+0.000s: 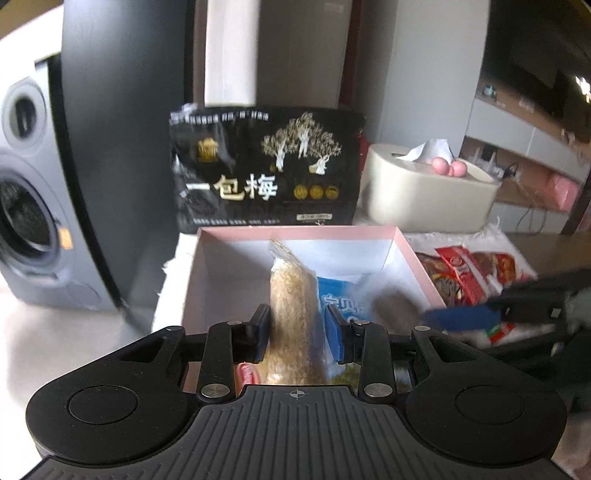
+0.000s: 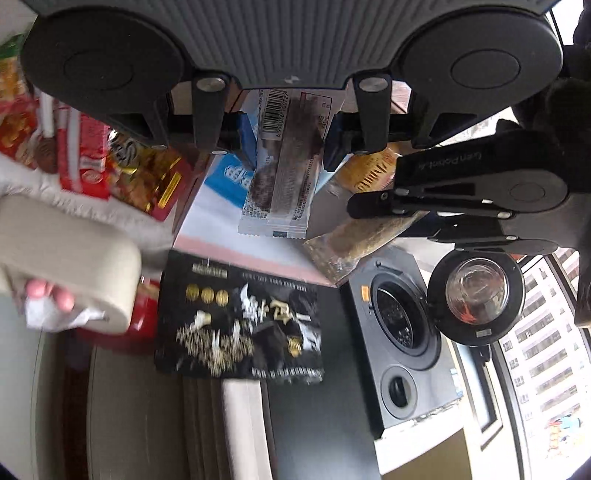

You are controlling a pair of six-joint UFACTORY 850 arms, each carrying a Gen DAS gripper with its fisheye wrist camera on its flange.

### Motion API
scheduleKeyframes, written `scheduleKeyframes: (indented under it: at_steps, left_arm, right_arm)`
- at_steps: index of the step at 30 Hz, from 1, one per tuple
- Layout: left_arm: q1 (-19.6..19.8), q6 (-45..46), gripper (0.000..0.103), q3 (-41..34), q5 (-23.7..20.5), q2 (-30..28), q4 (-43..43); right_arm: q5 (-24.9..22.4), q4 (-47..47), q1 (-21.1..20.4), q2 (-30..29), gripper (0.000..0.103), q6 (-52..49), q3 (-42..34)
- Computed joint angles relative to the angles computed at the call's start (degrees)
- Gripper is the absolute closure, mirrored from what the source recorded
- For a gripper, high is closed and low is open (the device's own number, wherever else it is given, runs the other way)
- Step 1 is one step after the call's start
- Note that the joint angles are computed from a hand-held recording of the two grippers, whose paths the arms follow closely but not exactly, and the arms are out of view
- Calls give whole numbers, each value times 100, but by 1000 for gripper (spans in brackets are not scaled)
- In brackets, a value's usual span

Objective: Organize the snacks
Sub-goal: 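Carry both packs into the pink box and open both grippers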

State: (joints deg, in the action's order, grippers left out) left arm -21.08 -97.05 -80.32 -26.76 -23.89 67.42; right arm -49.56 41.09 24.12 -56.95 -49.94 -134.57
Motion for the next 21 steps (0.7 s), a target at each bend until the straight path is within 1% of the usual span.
scheduleKeyframes:
  at_steps: [1,3,4,5,6,7,8,10,12,13,14,16,17,18,20,21]
  left_arm:
    - [81,-156,67,20,181,-1,-27]
    - [281,-683,67,106,711,34,13]
    - [346,-1112,67,124,837,33,289]
    - [353,-1300,67,115,777,26,433]
    - [312,-1249,67,29,554,-27,461]
    - [269,-1044,67,-68,316,-81,375]
    - [229,-1019,67,-127,126,-114,411]
    - [125,-1392,67,-119,-196,-93,746]
    - [6,-1599,67,-106,-445,-56,1013]
    - [-51,-1706,67,-76,-471,-11,1149]
    - [-100,-1818,67,-67,-419,20,1282]
    - [-206,-2042,67,-39,-262,82,1511]
    - [-262,-2138,67,-59,-147,83,1624]
    - [-332,-2231,67,-87,-26,76,1752]
    - [-476,-2326,67,-191,184,4,1960]
    - [-540,-2248,67,-300,371,-82,1981]
  right_arm:
    - [-78,-97,14,-146,64,157,-205]
    - [-237,-207,17,-346,62,402,-493]
    - [-256,-95,-7,-353,61,353,-482]
    - [-326,5,-37,-359,58,277,-485]
    - [-442,79,-73,-388,56,247,-539]
    - [-497,225,-114,-326,56,152,-434]
    - [-556,411,-172,-237,56,-3,-275]
    - [-614,746,-281,-29,56,-420,73]
    - [-552,1147,-419,290,56,-1105,605]
    - [-414,1203,-457,413,55,-1308,794]
    - [-144,1288,-503,628,55,-1610,1139]
    - [431,1417,-600,1015,54,-2153,1771]
    - [616,1388,-652,1110,53,-2236,1932]
    - [718,1339,-713,1155,53,-2216,2018]
    - [777,1166,-879,1167,53,-1913,2077]
    - [808,1074,-957,1163,53,-1749,2099]
